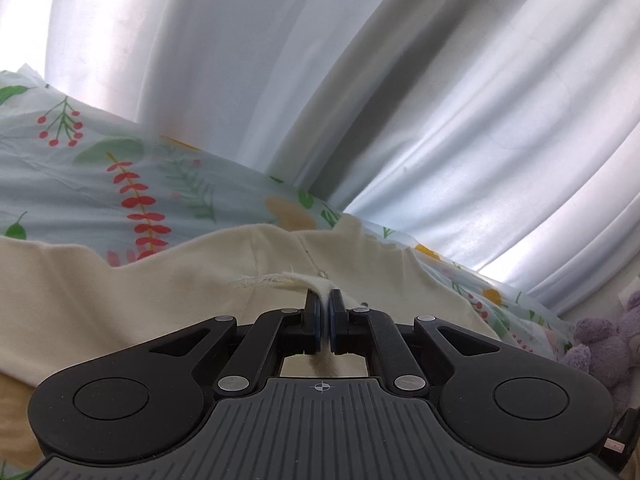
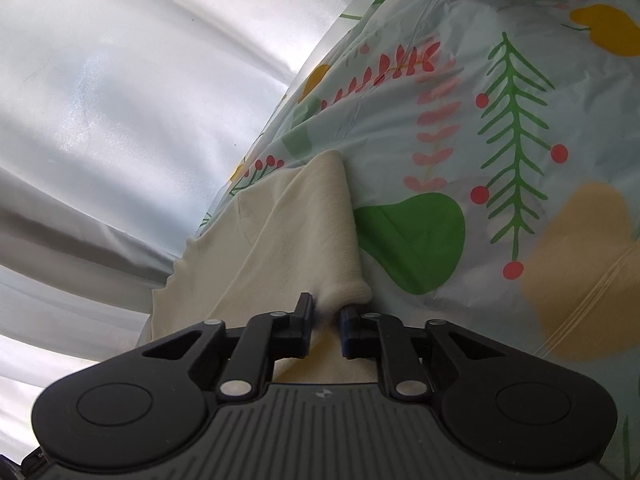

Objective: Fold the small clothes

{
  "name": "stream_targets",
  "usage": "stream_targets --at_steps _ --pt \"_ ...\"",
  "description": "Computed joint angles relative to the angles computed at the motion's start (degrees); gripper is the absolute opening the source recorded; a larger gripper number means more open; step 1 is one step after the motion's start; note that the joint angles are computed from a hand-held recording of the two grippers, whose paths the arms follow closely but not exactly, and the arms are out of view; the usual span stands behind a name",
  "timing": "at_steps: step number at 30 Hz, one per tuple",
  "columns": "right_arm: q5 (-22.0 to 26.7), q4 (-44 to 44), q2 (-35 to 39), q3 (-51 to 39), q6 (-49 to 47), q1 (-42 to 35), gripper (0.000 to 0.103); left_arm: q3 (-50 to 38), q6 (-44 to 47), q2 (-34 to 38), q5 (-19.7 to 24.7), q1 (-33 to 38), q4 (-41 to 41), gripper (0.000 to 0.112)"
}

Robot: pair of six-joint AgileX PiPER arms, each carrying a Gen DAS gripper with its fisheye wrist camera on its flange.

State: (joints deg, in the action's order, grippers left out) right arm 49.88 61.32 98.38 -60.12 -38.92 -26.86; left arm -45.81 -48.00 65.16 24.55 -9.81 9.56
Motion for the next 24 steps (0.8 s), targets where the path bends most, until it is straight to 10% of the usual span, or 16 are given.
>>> stream_targets --at_steps 5,9,18,24 --pt "11.4 14.9 5.0 1.4 -7.3 -3.9 0.007 1.0 -9.9 -0.1 1.4 -1.4 12.7 0.006" --pt "-1.0 6.9 0.0 2.2 -12.1 1.7 0.007 2.0 -3.4 2.9 0.3 0.3 7.6 0.006" --pt "-23.6 5.0 -9.6 10.2 -28.6 13.5 0.007 3.9 -18.5 5.5 0.7 -5.1 26.2 0.006" --pt "-20.5 -1.0 -6.9 7.7 -20.3 11.6 0.009 2.0 -14.6 8.7 3.4 -5.9 24.8 0.006"
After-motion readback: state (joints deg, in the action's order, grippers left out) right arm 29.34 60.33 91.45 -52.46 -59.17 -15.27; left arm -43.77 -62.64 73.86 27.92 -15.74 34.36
